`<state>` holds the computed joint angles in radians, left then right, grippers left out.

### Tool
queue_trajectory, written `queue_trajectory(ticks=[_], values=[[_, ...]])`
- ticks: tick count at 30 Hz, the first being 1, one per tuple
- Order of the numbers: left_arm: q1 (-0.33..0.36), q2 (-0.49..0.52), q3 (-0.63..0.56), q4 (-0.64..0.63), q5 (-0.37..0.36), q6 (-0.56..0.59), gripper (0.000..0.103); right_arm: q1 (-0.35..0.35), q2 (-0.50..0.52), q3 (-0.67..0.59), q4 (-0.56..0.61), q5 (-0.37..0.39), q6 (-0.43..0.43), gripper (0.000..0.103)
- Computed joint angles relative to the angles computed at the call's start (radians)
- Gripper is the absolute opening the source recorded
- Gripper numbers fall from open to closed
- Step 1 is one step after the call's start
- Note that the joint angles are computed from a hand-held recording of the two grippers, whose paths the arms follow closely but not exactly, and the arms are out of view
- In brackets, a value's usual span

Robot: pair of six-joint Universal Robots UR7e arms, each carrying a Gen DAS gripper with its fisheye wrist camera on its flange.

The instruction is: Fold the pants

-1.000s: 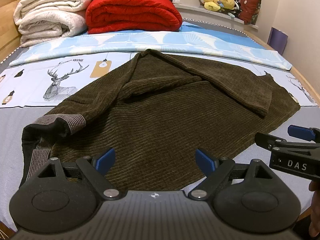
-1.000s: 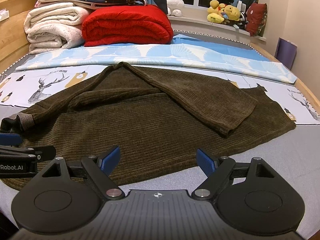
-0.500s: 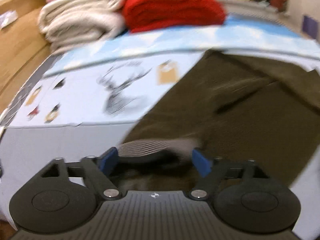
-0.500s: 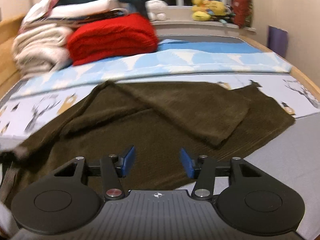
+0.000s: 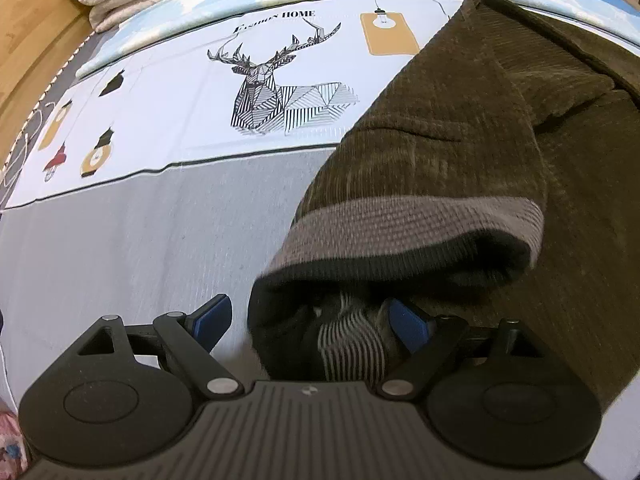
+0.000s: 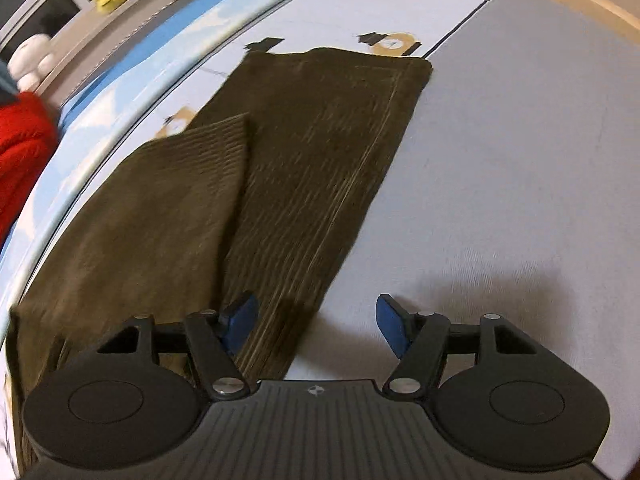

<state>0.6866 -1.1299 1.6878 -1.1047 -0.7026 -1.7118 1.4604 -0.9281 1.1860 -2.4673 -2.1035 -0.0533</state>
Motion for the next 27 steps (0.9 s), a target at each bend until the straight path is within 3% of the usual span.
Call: queue_trajectory(ticks=[1,3,4,5,6,7,8,9,14,18,22,25,27], values=[[0.004,0.001,-0.002,0.004,0.006,0.0,0.088,-0.013,0.026,-0.04,0.003,0.025,-0.002,0.067],[0.022,0.009,-0.009,0.008,0.035,-0.003,0.073,-0.013,0.051,-0.062,-0.013,0.014,-0.014,0.063],[0.028,0.01,-0.012,0.01,0.044,-0.002,0.071,-0.014,0.06,-0.068,-0.039,0.013,-0.046,0.06],[0.034,0.0,-0.002,-0.02,0.056,0.014,0.062,-0.007,0.067,-0.061,-0.076,0.004,-0.087,0.046],[0.041,0.001,-0.005,-0.025,0.066,0.016,0.06,-0.009,0.077,-0.067,-0.099,0.01,-0.124,0.025],[0.046,0.009,-0.015,-0.012,0.078,0.01,0.058,-0.01,0.097,-0.096,-0.107,0.007,-0.15,0.02],[0.049,0.018,-0.027,0.015,0.096,0.0,0.054,-0.002,0.103,-0.088,-0.136,-0.018,-0.184,0.017],[0.049,0.025,-0.036,0.036,0.11,-0.014,0.042,0.002,0.109,-0.087,-0.151,-0.026,-0.213,0.014],[0.062,0.017,-0.062,0.078,0.192,-0.127,0.028,0.001,0.108,-0.082,-0.187,-0.021,-0.257,0.01],[0.075,0.003,-0.076,0.118,0.26,-0.213,0.026,0.01,0.064,-0.041,-0.214,-0.053,-0.273,0.009],[0.095,-0.01,-0.086,0.132,0.319,-0.283,0.026,0.026,-0.02,0.035,-0.148,-0.126,-0.199,0.009],[0.119,-0.04,-0.068,0.017,0.287,-0.276,0.03,0.03,-0.082,0.094,-0.091,-0.166,-0.178,0.009],[0.136,-0.072,-0.042,-0.086,0.224,-0.287,0.044,0.021,-0.111,0.106,-0.007,-0.158,-0.138,0.009]])
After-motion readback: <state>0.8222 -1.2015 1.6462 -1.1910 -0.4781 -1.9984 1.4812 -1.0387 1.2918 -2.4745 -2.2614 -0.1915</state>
